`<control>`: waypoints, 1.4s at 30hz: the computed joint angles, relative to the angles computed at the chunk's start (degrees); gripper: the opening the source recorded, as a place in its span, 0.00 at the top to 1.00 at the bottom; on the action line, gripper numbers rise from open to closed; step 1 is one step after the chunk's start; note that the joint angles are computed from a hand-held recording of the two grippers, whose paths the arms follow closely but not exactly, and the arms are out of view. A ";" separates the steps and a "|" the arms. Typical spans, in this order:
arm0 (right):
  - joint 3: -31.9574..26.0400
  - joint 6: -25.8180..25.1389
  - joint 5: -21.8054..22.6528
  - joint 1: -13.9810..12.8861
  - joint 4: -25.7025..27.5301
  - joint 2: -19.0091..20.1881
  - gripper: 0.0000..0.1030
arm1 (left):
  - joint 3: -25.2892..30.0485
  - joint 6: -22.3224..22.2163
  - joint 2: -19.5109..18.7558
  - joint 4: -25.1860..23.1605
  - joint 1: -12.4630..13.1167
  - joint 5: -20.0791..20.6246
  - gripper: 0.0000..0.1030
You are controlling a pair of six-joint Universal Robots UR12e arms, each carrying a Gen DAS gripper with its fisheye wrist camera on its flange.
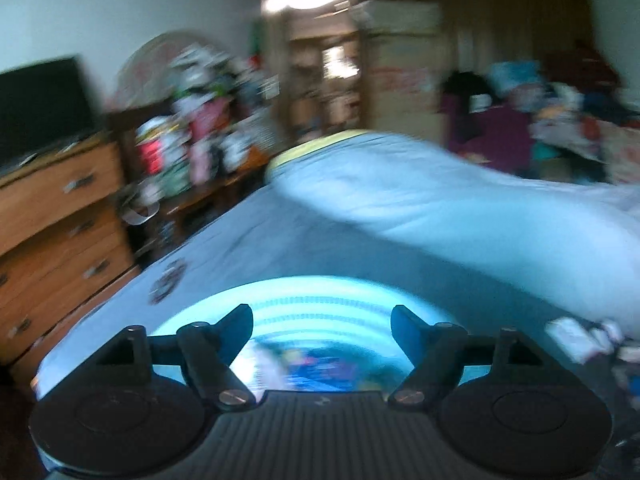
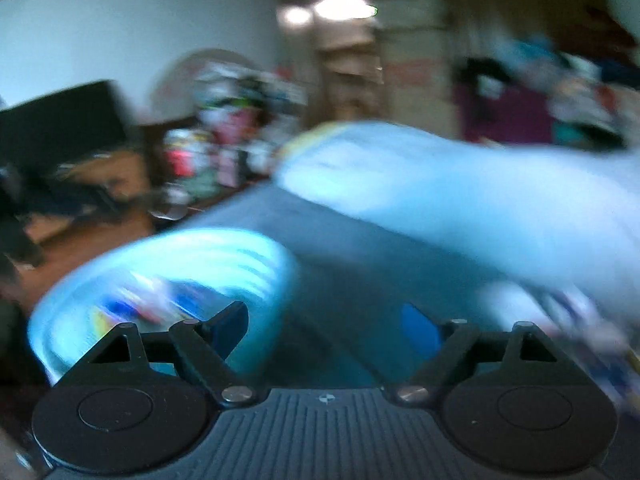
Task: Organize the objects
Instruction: 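Grasp a white cap with the left tool while the right tool grasps a blue cap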
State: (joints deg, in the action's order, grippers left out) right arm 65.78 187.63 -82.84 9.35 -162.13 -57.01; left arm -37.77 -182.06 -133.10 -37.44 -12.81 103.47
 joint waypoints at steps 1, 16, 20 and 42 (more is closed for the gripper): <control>3.21 0.80 -2.05 -0.56 -0.37 -1.49 0.18 | -0.97 1.22 0.43 1.55 -0.53 -1.50 0.20; 12.40 2.94 -9.62 -6.85 1.82 -3.21 0.23 | -5.10 10.36 -0.05 -3.95 -7.49 -10.73 0.19; 6.64 1.12 -9.21 -7.48 0.18 1.00 0.23 | -3.06 11.43 -1.63 -6.04 -7.09 -10.31 0.19; 15.67 -2.12 -4.58 -8.25 -2.87 -5.08 0.32 | -1.47 10.71 -3.56 -10.22 -7.54 -14.27 0.19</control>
